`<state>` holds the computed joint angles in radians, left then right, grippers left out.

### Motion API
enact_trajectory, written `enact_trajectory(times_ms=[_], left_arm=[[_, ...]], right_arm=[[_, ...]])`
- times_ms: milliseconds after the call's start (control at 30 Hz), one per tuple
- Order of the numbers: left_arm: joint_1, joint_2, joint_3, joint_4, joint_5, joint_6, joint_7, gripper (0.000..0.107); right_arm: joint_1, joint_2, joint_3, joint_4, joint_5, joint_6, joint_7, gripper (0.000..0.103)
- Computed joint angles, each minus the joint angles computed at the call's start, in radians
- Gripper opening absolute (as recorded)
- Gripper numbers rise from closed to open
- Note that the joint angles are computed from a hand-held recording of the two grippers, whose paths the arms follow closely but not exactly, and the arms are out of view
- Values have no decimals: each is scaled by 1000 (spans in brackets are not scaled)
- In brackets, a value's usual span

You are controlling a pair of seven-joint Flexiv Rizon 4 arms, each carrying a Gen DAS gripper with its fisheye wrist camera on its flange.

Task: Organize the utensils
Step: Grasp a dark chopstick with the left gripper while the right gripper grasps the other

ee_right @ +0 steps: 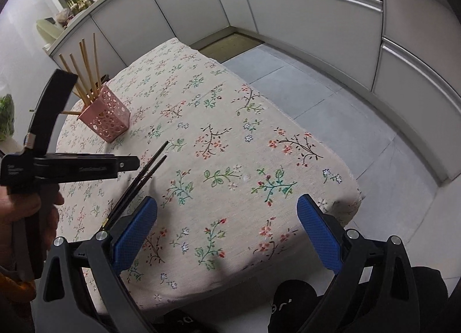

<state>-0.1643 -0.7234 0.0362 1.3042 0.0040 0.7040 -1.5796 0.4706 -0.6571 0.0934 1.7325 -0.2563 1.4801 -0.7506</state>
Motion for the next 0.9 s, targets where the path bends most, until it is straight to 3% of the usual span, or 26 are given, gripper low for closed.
enact_trajectory(times_ms=[167, 500, 633, 667, 800, 900], left_arm=[[-14, -77, 2, -132, 23, -104, 29, 29], [-6, -155, -10, -274, 6, -244, 104, 26], [-5, -171, -18, -296, -2, -261, 124, 14], [-2, -171, -23, -292, -9, -258, 131, 9], [8, -143, -31, -223, -35, -192, 126, 8], [25, -58, -27, -30, -47, 2, 106, 4]], right_arm=[[-23, -10, 16, -12, 17, -9, -3, 95], [-45, -21, 42, -35, 36, -37, -24, 95], [-32, -17, 26, -33, 32, -45, -20, 95], [-30, -17, 24, -36, 31, -50, -19, 95], [-18, -18, 13, -69, 16, -107, -9, 95], [13, -37, -8, -142, -29, -225, -11, 95]])
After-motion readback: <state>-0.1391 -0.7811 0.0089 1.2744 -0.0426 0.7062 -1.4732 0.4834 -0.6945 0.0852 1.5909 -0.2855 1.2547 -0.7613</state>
